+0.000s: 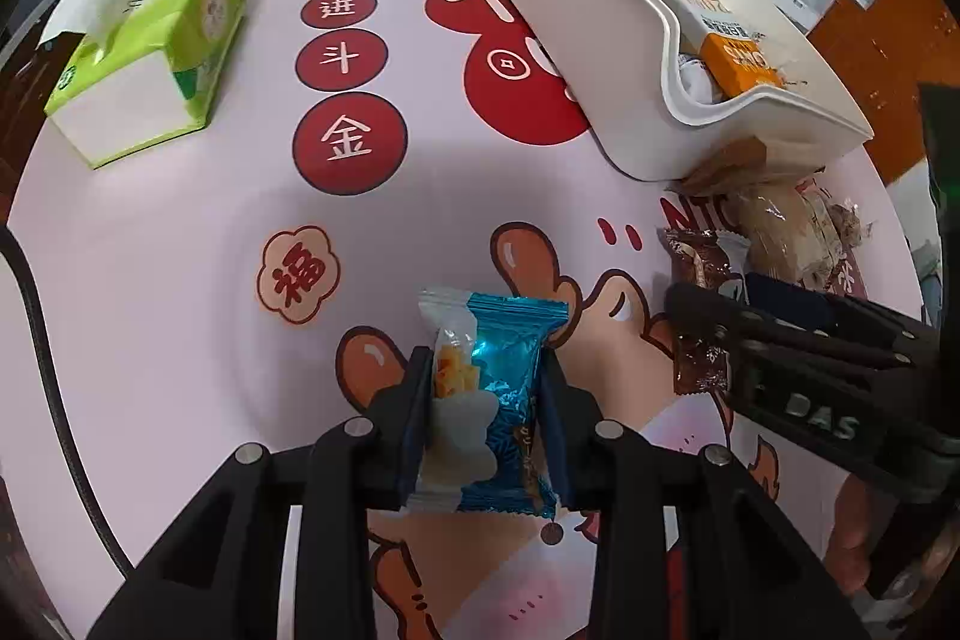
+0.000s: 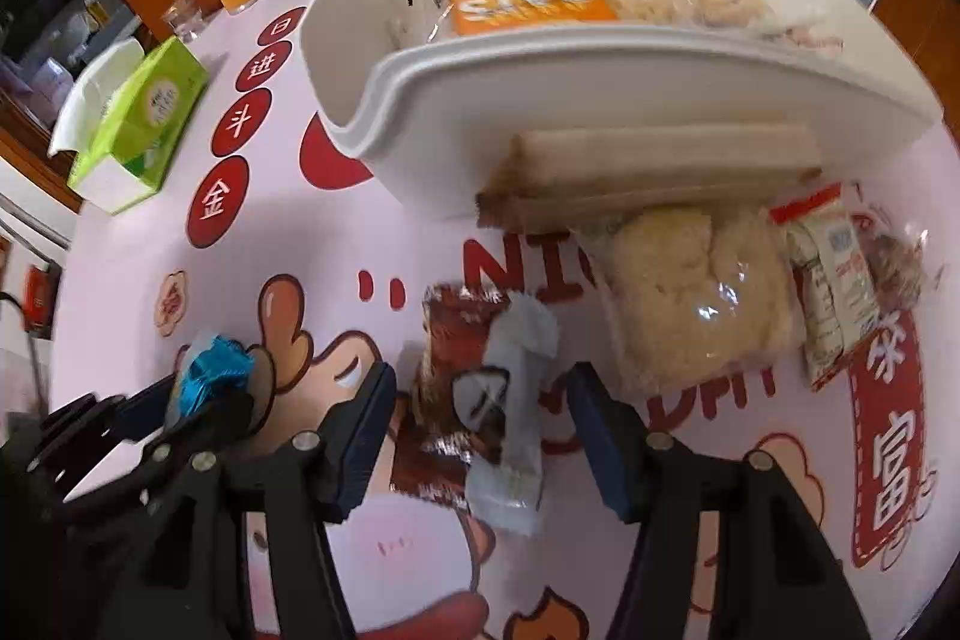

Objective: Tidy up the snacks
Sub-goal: 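Grasp the blue-wrapped candy with the left gripper while the right grasps the brown chocolate wrapper, then carry both held candies over the white tray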

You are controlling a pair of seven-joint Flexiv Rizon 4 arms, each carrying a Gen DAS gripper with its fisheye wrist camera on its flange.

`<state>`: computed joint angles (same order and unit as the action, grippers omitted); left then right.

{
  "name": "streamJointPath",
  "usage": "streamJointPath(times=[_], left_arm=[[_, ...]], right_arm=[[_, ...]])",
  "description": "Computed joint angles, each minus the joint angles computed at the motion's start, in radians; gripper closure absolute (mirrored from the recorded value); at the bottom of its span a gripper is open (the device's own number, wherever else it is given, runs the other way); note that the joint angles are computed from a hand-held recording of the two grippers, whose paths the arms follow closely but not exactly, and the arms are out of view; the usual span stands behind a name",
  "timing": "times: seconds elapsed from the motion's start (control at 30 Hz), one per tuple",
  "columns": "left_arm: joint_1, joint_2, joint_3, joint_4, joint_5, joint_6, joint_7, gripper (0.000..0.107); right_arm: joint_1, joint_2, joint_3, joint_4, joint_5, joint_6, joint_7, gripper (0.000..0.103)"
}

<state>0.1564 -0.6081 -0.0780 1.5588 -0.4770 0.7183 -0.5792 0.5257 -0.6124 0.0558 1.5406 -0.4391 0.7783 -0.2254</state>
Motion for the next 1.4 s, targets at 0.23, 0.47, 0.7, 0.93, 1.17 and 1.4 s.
streamJointPath(times=[0.23, 0.47, 0.7, 0.93, 1.17, 1.4], left_arm=[[0.000, 0.022, 0.004, 0.039, -0.009, 0.030, -0.010, 0.076], [0.009, 0.065, 0.019, 0.074, -0.010, 0.008, -0.047, 0.076], [0.015, 0.169, 0.029, 0.179, -0.070, 0.016, -0.044, 0.077], [-0.062, 0.296, 0.051, 0.324, -0.070, 0.117, -0.124, 0.077], [-0.170, 0.381, 0.022, 0.373, -0.085, 0.202, -0.300, 0.076], [-0.255, 0.383, -0.011, 0.260, -0.054, 0.277, -0.414, 0.076]], right_arm=[[0.020, -0.026, 0.002, -0.059, -0.020, -0.092, -0.052, 0.064], [0.012, 0.026, 0.028, 0.008, 0.012, -0.028, -0.093, 0.067], [0.015, 0.146, 0.047, 0.155, -0.025, 0.056, -0.099, 0.067], [-0.040, 0.289, 0.062, 0.329, -0.087, 0.191, -0.138, 0.067], [-0.134, 0.441, 0.075, 0.471, -0.113, 0.269, -0.252, 0.067], [-0.226, 0.527, 0.063, 0.496, -0.166, 0.337, -0.306, 0.067]])
